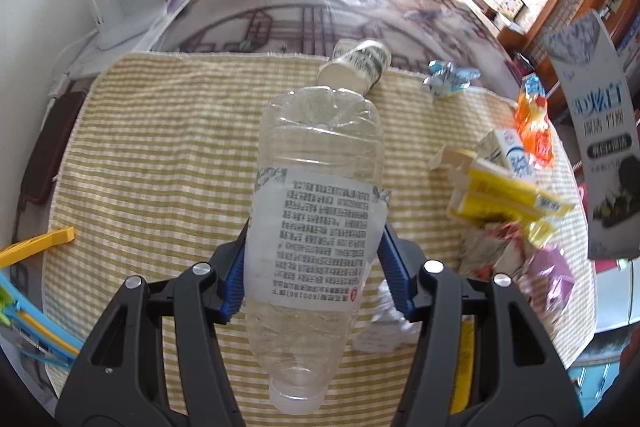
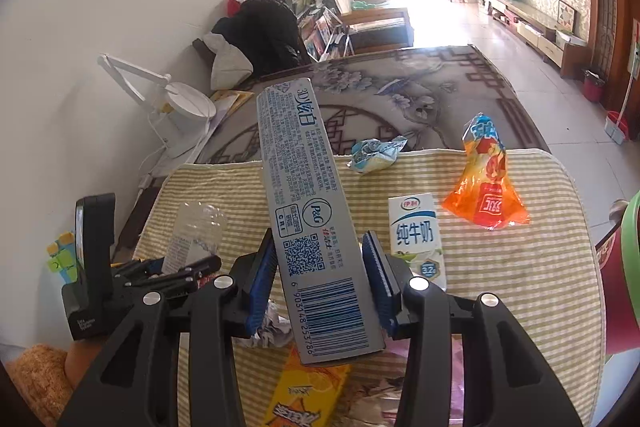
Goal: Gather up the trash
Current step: 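Drop the toothpaste box and plastic bottle into the red bin, opening both grippers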
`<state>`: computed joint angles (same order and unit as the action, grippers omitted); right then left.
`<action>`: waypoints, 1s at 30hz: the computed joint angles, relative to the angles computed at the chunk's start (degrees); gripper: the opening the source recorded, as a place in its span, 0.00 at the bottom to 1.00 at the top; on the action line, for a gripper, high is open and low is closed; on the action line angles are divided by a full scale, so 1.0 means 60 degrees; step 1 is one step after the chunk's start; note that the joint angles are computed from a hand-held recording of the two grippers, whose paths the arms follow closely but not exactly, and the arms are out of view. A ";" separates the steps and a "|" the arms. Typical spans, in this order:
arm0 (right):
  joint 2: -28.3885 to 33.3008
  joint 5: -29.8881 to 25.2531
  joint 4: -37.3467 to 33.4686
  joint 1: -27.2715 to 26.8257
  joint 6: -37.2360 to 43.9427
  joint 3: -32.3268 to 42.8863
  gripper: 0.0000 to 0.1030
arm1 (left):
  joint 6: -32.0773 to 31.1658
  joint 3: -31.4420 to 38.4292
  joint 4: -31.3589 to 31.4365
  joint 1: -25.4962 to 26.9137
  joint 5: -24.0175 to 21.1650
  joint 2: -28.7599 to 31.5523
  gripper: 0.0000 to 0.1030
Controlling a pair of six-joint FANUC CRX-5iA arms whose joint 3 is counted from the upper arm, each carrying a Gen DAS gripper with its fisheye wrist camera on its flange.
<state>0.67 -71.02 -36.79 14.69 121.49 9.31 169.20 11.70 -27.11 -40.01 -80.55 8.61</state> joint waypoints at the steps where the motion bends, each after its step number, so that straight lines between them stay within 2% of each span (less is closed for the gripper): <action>1: 0.0065 -0.0132 -0.0086 -0.0161 0.0150 0.0098 0.40 | 0.0148 0.0293 -0.0145 -0.0098 -0.0236 0.0154 0.54; 7: 0.0497 -0.0889 -0.0762 -0.1335 0.0903 0.0779 0.40 | 0.0745 0.2145 -0.1114 -0.0739 -0.1415 0.1079 0.54; 12: 0.0863 -0.1470 -0.1252 -0.2244 0.1297 0.1331 0.40 | 0.0378 0.3852 -0.1708 -0.1187 -0.2054 0.2019 0.54; 23: 0.1656 -0.2172 -0.1780 -0.3919 0.1600 0.2325 0.40 | -0.1207 0.7469 -0.1622 -0.1427 -0.2360 0.4380 0.54; 27: 0.1966 -0.2020 -0.1691 -0.4422 0.1431 0.2624 0.40 | -0.1897 0.8718 -0.1372 -0.1366 -0.2351 0.5214 0.54; 30: 0.2300 -0.1567 -0.1331 -0.4751 0.1032 0.2892 0.40 | -0.2524 0.9923 -0.1126 -0.1313 -0.2433 0.5985 0.54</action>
<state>14.47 -80.42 -44.77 -13.82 127.68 26.66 154.05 71.24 -33.86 -47.89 -95.15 44.52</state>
